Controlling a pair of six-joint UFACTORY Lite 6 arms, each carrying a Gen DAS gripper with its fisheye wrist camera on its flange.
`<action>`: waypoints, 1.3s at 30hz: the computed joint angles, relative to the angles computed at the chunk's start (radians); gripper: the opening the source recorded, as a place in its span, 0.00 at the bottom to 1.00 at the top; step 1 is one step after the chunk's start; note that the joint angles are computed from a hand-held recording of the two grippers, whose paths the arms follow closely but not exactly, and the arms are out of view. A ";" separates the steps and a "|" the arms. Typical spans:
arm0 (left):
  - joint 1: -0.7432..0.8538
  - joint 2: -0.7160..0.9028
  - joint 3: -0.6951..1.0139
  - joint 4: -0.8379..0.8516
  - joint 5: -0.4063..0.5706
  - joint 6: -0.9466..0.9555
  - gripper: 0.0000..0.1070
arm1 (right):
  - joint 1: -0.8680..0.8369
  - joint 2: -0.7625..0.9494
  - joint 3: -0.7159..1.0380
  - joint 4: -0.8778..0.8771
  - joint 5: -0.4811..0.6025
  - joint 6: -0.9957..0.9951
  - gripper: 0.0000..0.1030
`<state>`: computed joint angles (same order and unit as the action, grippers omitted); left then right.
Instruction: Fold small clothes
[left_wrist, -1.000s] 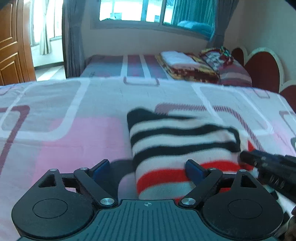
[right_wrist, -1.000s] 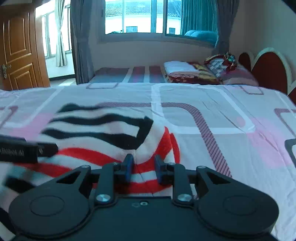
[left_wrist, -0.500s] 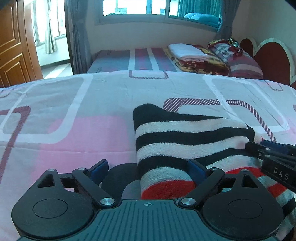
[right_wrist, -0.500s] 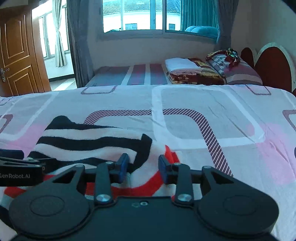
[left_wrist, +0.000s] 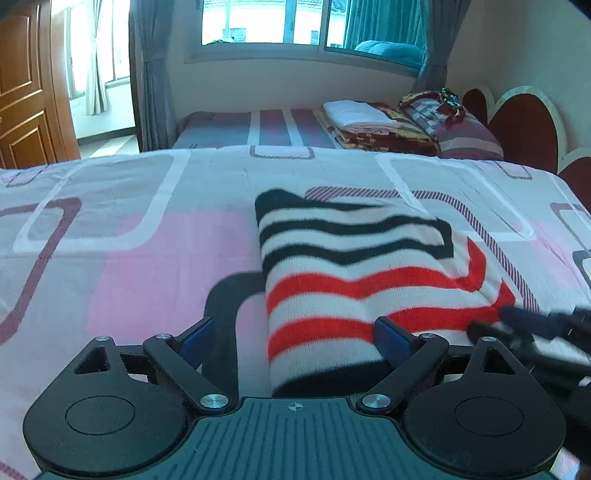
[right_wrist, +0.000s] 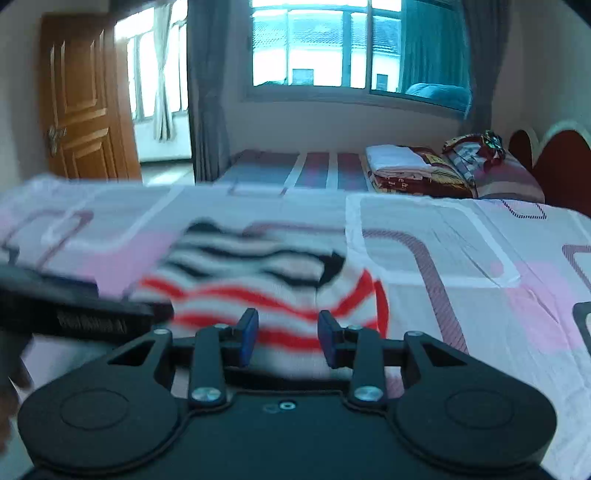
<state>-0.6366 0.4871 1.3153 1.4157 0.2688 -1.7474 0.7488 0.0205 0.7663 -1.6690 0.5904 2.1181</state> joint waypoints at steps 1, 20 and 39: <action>-0.002 0.002 -0.003 0.008 -0.001 -0.011 0.85 | 0.005 0.014 -0.007 0.025 0.009 -0.022 0.33; -0.122 -0.237 -0.303 0.139 0.055 -0.167 0.85 | 0.264 -0.109 -0.163 0.206 0.193 0.044 0.34; -0.156 -0.305 -0.417 0.123 0.052 -0.127 0.92 | 0.315 -0.122 -0.151 0.531 0.224 -0.288 0.34</action>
